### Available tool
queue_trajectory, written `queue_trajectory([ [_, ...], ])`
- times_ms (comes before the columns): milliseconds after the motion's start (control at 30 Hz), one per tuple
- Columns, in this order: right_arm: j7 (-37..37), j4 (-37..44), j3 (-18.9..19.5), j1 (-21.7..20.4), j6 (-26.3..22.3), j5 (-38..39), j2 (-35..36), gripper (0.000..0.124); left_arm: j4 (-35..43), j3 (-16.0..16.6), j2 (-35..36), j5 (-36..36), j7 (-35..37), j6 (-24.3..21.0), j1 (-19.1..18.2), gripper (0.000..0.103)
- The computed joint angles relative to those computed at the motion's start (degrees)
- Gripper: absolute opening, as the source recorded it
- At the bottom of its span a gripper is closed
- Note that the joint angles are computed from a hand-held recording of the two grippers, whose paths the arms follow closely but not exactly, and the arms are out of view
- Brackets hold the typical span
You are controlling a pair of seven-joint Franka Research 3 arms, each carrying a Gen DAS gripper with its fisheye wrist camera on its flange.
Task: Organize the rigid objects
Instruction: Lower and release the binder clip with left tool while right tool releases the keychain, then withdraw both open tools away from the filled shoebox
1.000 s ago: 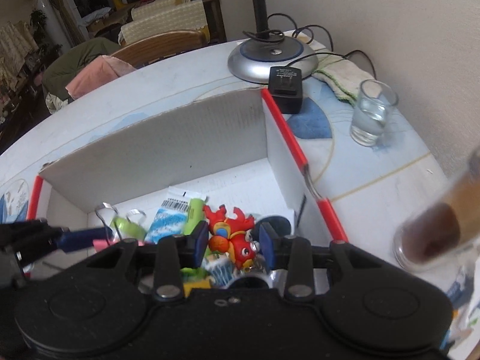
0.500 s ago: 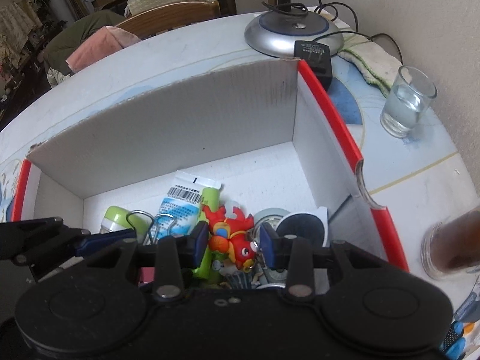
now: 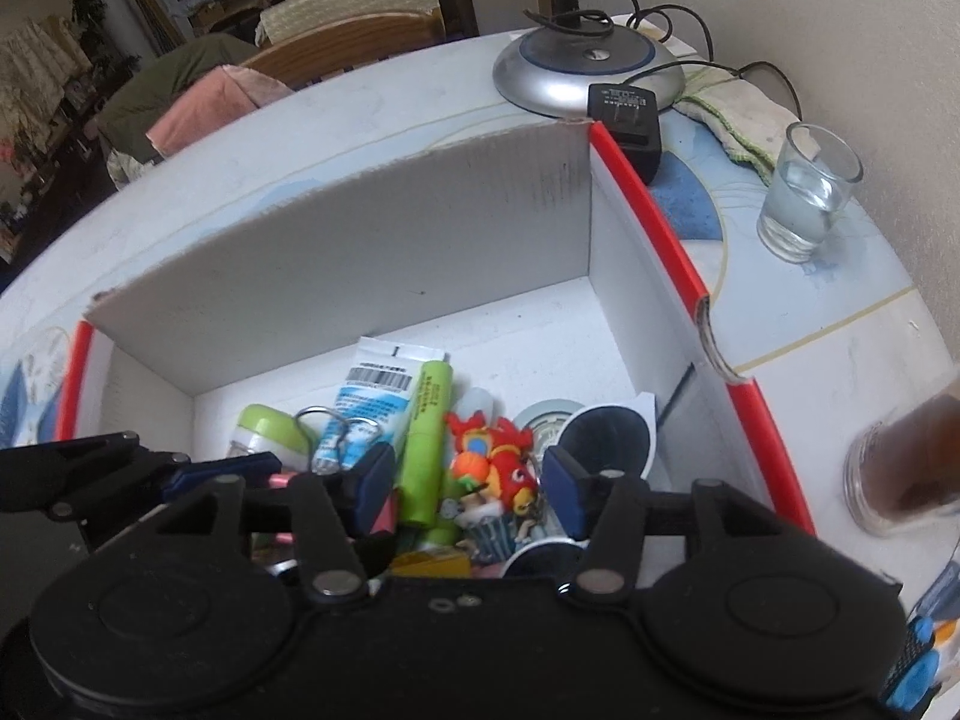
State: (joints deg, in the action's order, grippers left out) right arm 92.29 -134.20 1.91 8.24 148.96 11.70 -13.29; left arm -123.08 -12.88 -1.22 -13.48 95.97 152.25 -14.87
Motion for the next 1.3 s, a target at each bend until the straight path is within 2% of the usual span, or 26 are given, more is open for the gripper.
queue_trajectory([
  [267,0.3,-3.2,0.3,0.2,2.0,1.2,-4.7,0.062,-4.9,1.3,-5.5,-3.7,2.3,2.6,-1.0,0.071],
  [600,1.1,-8.1,1.3,1.0,4.6,2.8,-12.8,0.071,-11.5,5.3,-13.6,-6.1,4.0,6.5,-4.2,0.072],
  [700,2.4,-9.6,2.5,0.6,5.3,2.2,-15.3,0.071,-13.5,6.8,-16.0,-5.9,4.4,7.4,-5.1,0.079],
  [933,4.3,-13.3,3.8,1.5,6.1,2.3,-21.3,0.077,-16.9,9.8,-20.6,-5.7,5.2,7.8,-6.6,0.080],
  [1067,6.2,-14.9,4.8,1.5,6.3,2.1,-24.1,0.082,-18.4,11.5,-22.7,-5.9,5.8,8.4,-7.7,0.084],
  [1300,11.2,-17.2,7.6,0.0,7.0,-0.3,-28.7,0.093,-20.0,12.8,-25.2,-5.1,5.2,8.3,-8.6,0.086],
])
